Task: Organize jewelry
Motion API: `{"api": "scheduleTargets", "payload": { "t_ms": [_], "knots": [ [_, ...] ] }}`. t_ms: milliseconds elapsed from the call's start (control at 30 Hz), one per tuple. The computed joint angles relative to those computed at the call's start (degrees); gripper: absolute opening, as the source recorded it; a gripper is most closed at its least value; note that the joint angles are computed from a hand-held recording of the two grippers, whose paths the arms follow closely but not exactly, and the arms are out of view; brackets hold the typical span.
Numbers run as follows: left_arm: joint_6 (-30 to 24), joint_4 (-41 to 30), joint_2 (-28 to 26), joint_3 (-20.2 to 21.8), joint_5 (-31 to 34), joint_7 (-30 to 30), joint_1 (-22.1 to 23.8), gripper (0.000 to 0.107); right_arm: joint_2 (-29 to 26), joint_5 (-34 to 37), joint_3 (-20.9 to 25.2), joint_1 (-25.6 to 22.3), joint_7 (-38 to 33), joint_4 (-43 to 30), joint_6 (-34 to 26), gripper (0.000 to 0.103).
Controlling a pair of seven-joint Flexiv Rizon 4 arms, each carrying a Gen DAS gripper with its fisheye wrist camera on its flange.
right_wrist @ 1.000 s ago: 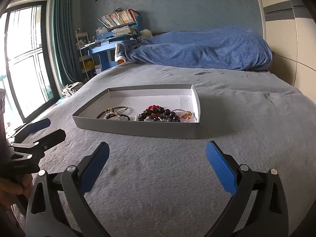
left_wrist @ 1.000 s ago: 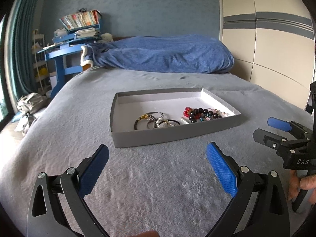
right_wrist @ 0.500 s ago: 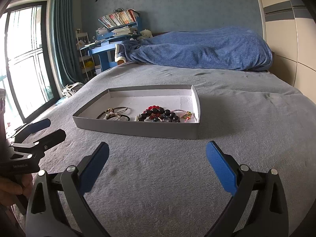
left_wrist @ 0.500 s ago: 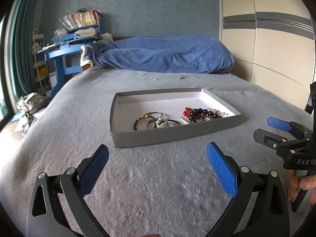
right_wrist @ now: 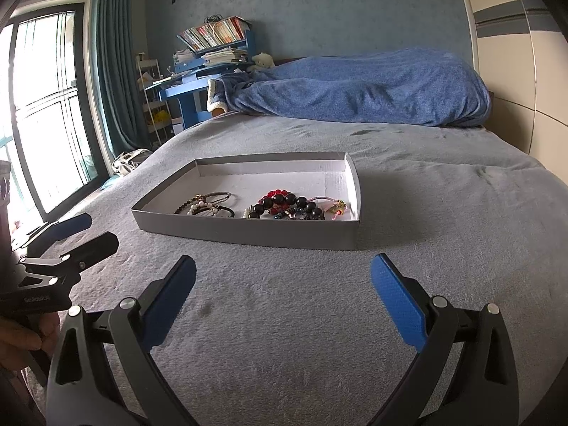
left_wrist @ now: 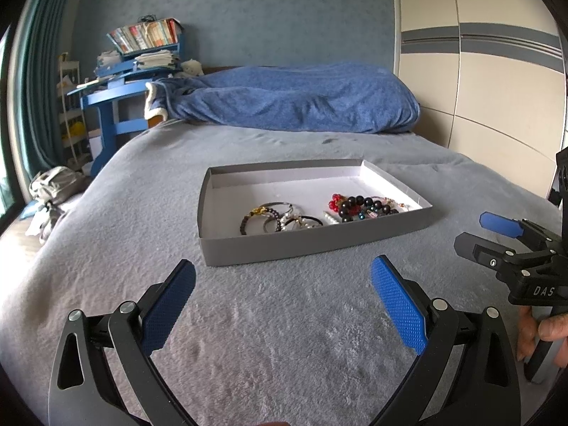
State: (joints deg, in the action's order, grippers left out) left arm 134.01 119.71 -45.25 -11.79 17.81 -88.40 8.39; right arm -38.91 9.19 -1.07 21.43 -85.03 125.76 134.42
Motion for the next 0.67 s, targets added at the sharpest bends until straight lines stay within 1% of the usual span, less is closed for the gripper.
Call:
{"api": "scheduleTargets", "payload": {
  "t_ms": [200, 667],
  "knots": [
    [-0.54, -0.12, 0.04, -0.48, 0.46, -0.55, 0.64, 0.098, 0.06, 0.19, 0.06, 0.2, -0.14, 0.11, -0.05, 0.097],
    [-1.22, -0.34, 0.02, -0.47, 0.05, -0.71, 0.53, 0.098, 0.04, 0.16, 0.09, 0.13, -0.15, 0.09, -0.02, 0.097]
  ]
}}
